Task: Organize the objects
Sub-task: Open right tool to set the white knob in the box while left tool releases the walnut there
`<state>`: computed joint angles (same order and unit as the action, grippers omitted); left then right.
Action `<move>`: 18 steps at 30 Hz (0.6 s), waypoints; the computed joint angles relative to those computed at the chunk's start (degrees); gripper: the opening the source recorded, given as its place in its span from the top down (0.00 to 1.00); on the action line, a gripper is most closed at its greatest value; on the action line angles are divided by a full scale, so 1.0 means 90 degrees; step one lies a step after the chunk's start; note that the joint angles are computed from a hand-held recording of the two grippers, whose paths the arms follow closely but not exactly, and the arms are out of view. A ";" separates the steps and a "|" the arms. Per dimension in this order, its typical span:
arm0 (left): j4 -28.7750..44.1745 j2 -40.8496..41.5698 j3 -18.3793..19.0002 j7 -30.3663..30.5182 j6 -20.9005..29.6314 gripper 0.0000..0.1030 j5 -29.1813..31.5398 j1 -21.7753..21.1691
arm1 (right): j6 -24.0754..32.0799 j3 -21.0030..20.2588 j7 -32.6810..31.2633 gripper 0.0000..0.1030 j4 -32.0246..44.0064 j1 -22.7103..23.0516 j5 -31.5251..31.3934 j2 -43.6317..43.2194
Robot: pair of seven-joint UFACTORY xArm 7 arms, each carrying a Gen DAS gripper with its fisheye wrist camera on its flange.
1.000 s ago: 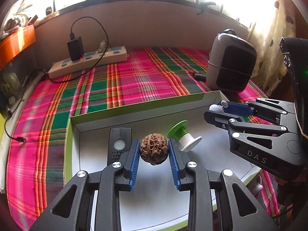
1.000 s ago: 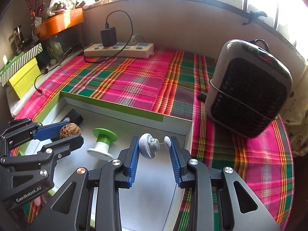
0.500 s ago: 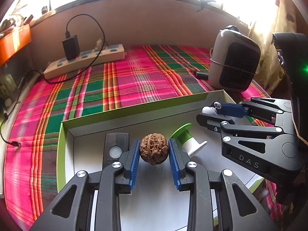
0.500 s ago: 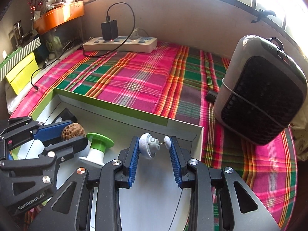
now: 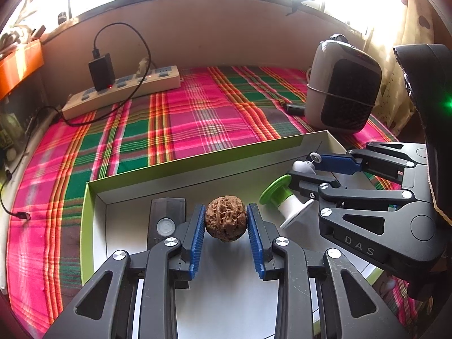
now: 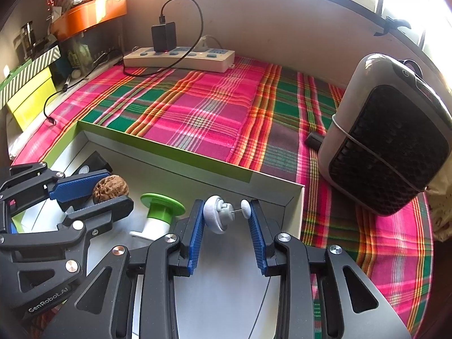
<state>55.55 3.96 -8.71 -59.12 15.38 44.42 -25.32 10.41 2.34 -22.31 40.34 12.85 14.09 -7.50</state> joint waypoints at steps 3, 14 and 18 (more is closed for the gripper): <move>0.0016 0.0013 0.0000 0.0005 0.0006 0.73 0.0000 -0.0007 | 0.0029 0.0009 0.0025 0.68 0.0013 -0.0013 -0.0026 0.0007; 0.0035 0.0080 0.0022 0.0112 0.0066 0.73 -0.0232 -0.0045 | 0.0062 0.0005 0.0009 0.64 0.0048 0.0013 0.0020 0.0023; 0.0046 0.0083 0.0029 0.0117 0.0076 0.72 -0.0239 -0.0056 | 0.0045 0.0020 0.0020 0.60 0.0044 0.0011 0.0028 0.0011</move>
